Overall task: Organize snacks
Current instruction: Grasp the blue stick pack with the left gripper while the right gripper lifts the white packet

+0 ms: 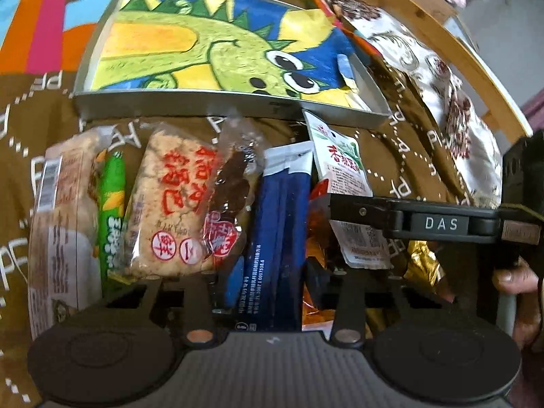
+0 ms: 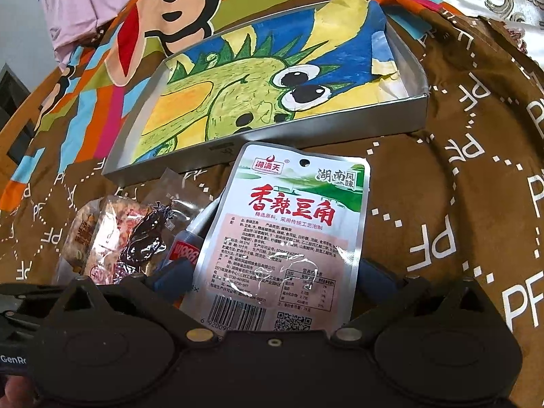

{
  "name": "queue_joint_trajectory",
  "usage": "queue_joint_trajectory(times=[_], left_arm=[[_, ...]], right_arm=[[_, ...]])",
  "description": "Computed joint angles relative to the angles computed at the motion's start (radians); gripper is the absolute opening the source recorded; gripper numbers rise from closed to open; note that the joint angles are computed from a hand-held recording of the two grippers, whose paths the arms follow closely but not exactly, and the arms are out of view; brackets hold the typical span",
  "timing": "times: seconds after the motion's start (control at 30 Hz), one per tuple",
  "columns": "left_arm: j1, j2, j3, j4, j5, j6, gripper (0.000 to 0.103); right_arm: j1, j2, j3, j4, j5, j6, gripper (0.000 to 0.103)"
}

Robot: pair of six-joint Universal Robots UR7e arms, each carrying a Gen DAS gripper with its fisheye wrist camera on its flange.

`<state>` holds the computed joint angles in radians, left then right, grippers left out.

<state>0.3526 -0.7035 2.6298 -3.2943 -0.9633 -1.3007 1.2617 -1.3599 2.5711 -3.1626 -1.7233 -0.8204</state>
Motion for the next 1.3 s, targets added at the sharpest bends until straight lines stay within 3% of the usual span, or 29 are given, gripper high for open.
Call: queue_joint_trajectory(times=[0.17,0.4,0.5,0.7,0.93,1.07,1.3], left_arm=[[-0.008,0.009,0.005,-0.005,0.012,-0.029,0.039],[-0.013,0.007,0.033,-0.054,0.020,-0.113,0.035],[-0.020,0.005,0.042,-0.058,0.022,-0.153,0.035],[-0.012,0.013,0.049,-0.093,0.019,-0.171,0.035],[-0.015,0.013,0.049,-0.088,0.019,-0.182,0.035],[-0.015,0.012,0.049,-0.089,0.018,-0.180,0.035],[-0.019,0.012,0.053,-0.095,0.015,-0.174,0.035]], right_arm=[[0.002,-0.012,0.008,0.007,-0.001,0.002,0.103],[-0.040,-0.103,0.015,0.144,0.046,-0.054,0.103],[-0.047,-0.099,0.035,0.110,0.051,-0.073,0.103],[-0.037,-0.045,0.046,0.009,0.057,0.057,0.103],[-0.073,0.006,0.087,-0.130,0.109,-0.014,0.103],[-0.042,0.036,0.084,-0.156,0.048,-0.077,0.102],[-0.050,-0.005,0.095,-0.122,0.035,-0.110,0.102]])
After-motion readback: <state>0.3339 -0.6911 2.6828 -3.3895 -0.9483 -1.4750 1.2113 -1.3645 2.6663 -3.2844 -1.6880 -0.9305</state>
